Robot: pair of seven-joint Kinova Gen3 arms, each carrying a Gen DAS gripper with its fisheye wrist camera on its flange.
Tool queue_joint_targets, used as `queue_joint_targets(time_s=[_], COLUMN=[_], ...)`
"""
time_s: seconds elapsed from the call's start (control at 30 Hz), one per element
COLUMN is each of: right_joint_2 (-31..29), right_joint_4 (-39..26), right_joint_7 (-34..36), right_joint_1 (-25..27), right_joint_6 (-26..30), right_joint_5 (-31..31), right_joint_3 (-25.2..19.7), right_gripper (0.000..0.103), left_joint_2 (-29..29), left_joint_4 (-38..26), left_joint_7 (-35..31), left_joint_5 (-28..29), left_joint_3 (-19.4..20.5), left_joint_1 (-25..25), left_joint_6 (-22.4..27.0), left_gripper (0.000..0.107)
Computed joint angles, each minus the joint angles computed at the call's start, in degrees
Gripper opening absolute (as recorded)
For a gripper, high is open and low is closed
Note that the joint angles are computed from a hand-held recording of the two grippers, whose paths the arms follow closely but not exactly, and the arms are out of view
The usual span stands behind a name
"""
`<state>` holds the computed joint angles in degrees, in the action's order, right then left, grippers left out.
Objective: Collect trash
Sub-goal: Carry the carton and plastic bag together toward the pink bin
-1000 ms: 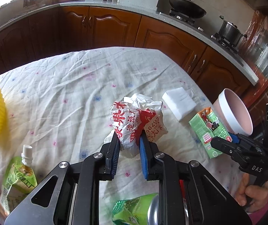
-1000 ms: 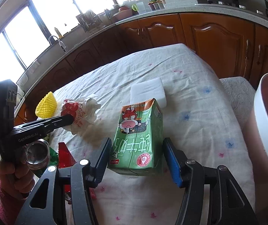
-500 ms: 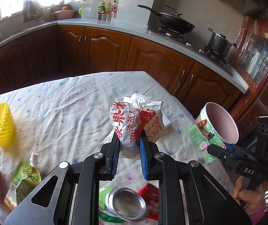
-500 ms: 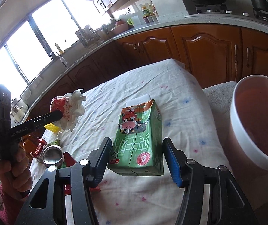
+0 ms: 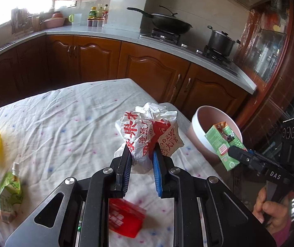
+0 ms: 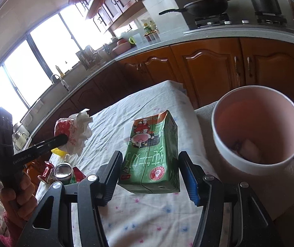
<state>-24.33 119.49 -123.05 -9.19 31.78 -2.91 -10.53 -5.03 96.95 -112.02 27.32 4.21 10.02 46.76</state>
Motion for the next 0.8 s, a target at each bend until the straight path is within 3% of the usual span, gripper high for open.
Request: queue_joint_targets(time_s=[0.8], right_joint_2=[-10.9], right_joint_4=[1.94], right_joint_7=[3.07], right_joint_1=[6.08], right_joint_6=[6.46], right_joint_5=[-0.34], right_joint_3=[5.99], right_gripper=[0.057], left_joint_2=[2.15], left_joint_4=[-3.46], left_joint_7=[6.62], left_joint_5=[-4.56], left_joint_3=[4.89], left_joint_1=[6.3], left_joint_6=[-0.46], left_gripper=[0.018])
